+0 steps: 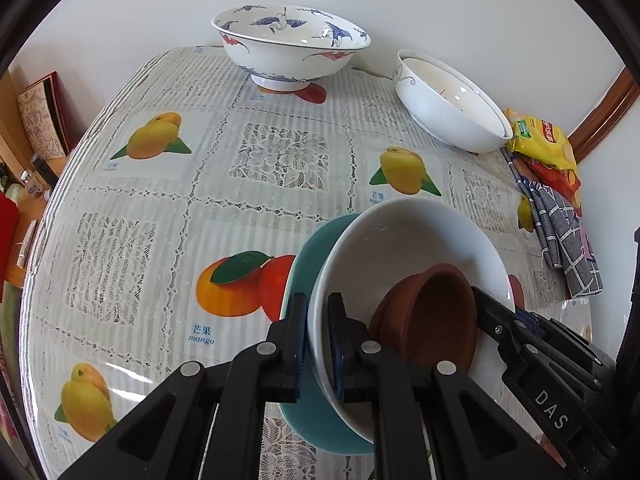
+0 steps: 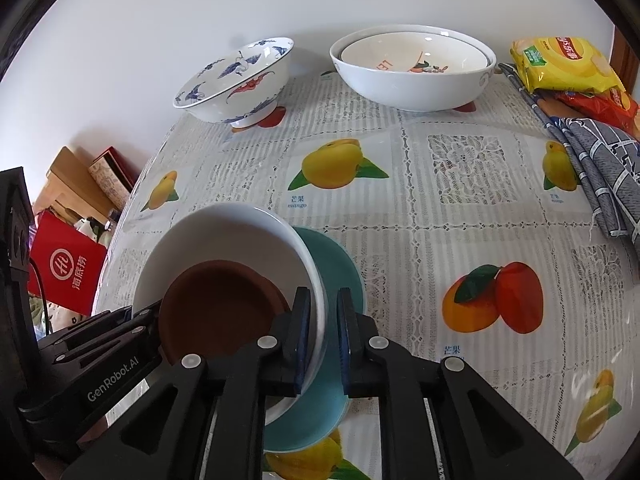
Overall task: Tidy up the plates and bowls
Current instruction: 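Lower the white bowl onto the teal plate and open both tools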
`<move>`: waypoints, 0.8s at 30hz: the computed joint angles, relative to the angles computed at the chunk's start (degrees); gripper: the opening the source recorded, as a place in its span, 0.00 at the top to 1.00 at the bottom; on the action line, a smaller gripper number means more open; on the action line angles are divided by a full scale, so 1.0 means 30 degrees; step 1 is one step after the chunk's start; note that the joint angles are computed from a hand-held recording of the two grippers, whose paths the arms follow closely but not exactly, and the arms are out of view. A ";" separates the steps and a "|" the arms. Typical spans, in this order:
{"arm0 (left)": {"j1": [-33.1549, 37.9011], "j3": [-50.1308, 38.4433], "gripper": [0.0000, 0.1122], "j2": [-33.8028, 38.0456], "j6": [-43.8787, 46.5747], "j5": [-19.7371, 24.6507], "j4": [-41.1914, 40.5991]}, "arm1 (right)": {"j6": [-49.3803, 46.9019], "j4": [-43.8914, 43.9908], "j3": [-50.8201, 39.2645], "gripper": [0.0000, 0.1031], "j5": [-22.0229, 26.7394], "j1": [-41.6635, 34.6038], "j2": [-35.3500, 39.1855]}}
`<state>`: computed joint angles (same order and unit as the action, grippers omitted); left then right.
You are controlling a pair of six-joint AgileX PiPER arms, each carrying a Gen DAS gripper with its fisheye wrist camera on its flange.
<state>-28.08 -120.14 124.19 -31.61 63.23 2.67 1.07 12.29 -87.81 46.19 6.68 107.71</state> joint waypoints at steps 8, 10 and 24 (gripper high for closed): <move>-0.0321 -0.0630 0.83 0.0110 0.0268 0.1078 0.0394 | -0.0283 -0.0323 0.0030 0.82 0.0352 -0.0023 -0.0337; -0.0401 -0.0471 0.82 -0.0065 0.0180 0.1134 0.0499 | -0.0316 -0.0394 0.0241 0.82 0.0267 -0.0018 -0.0620; -0.1902 0.2897 0.64 -0.3591 -0.1736 0.0359 0.2540 | -0.0920 -0.0405 0.3358 0.72 -0.0032 -0.0293 -0.4263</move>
<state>-33.79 -111.45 113.41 -36.81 64.31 10.29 -1.69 11.07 -77.74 46.09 5.80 94.93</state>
